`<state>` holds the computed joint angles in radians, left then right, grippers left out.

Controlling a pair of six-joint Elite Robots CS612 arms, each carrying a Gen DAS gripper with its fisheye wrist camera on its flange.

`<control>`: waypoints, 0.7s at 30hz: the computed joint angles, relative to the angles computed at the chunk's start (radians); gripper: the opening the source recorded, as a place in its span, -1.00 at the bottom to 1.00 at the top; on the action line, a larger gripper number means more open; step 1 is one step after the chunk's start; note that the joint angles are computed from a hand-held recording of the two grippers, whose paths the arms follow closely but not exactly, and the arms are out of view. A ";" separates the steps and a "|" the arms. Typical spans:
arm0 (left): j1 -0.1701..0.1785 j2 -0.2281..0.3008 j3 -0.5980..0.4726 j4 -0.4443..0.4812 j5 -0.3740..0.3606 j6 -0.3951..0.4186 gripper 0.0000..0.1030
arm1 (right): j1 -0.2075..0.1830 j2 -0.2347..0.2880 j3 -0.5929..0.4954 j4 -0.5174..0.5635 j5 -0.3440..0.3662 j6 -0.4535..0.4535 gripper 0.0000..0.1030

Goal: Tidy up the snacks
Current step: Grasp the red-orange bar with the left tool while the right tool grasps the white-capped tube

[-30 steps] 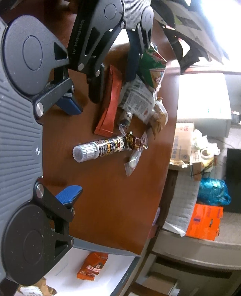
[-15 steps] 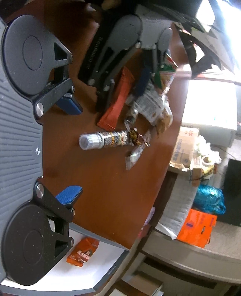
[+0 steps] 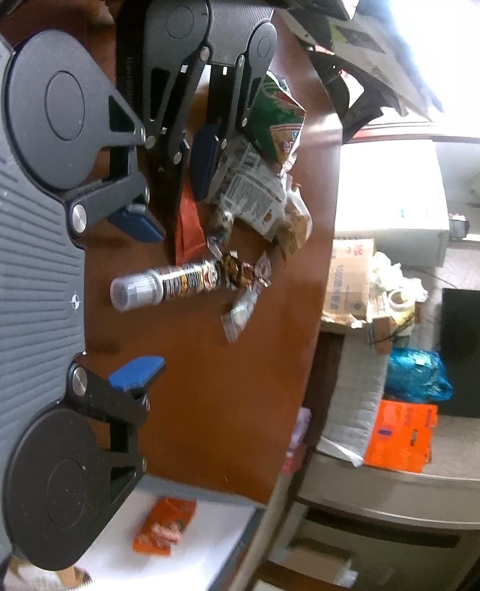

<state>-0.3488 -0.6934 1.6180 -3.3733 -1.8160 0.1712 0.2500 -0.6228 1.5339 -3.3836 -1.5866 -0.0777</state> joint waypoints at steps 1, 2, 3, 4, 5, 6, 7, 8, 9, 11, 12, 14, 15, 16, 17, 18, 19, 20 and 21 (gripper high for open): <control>0.000 -0.002 0.002 0.003 0.003 -0.003 -0.64 | 0.002 0.005 -0.009 0.008 -0.006 0.001 0.22; 0.001 -0.005 0.004 0.008 0.003 -0.007 -0.64 | 0.003 0.010 -0.016 0.013 -0.012 0.003 0.22; 0.002 -0.007 0.007 0.010 0.002 -0.007 -0.64 | 0.005 0.015 -0.025 0.018 -0.016 0.008 0.22; 0.003 -0.009 0.010 0.011 0.000 -0.007 -0.64 | 0.004 0.018 -0.032 0.022 -0.014 0.013 0.21; 0.005 -0.010 0.013 0.010 -0.003 -0.007 -0.64 | 0.003 0.021 -0.037 0.023 -0.008 0.022 0.20; 0.006 -0.011 0.016 0.007 -0.005 -0.006 -0.64 | 0.003 0.023 -0.042 0.026 -0.006 0.028 0.17; 0.008 -0.011 0.018 0.002 -0.008 -0.007 -0.64 | 0.004 0.026 -0.047 0.028 -0.005 0.031 0.13; 0.009 -0.010 0.020 -0.001 -0.010 -0.009 -0.64 | 0.004 0.028 -0.052 0.030 0.001 0.031 0.10; 0.011 -0.010 0.021 -0.003 -0.014 -0.012 -0.64 | 0.004 0.030 -0.056 0.031 0.012 0.034 -0.04; 0.013 -0.010 0.022 -0.004 -0.021 -0.013 -0.63 | 0.005 0.031 -0.061 0.034 0.027 0.033 -0.32; 0.014 -0.010 0.022 -0.004 -0.023 -0.012 -0.64 | 0.007 0.030 -0.063 0.039 0.021 0.030 -0.48; 0.014 -0.010 0.023 -0.007 -0.025 -0.013 -0.63 | 0.007 0.027 -0.061 0.045 0.025 0.032 -0.50; 0.014 -0.010 0.024 -0.009 -0.024 -0.013 -0.63 | 0.006 0.025 -0.059 0.048 0.027 0.035 -0.51; 0.013 -0.009 0.024 -0.010 -0.023 -0.014 -0.63 | 0.006 0.023 -0.056 0.051 0.029 0.038 -0.51; 0.012 -0.010 0.025 -0.015 -0.017 -0.018 -0.63 | 0.005 0.020 -0.053 0.053 0.031 0.041 -0.51; 0.011 -0.010 0.027 -0.020 -0.010 -0.022 -0.63 | 0.004 0.017 -0.049 0.055 0.034 0.044 -0.51; 0.010 -0.009 0.029 -0.025 -0.004 -0.024 -0.63 | 0.003 0.013 -0.045 0.058 0.037 0.047 -0.51; 0.009 -0.010 0.030 -0.028 0.000 -0.027 -0.63 | 0.002 0.009 -0.039 0.059 0.039 0.047 -0.51; 0.007 -0.010 0.031 -0.030 0.005 -0.031 -0.63 | 0.001 0.005 -0.034 0.058 0.040 0.046 -0.52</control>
<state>-0.3413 -0.7031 1.6486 -3.4028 -1.8106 0.1403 0.2513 -0.6181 1.4999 -3.3259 -1.5467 -0.0319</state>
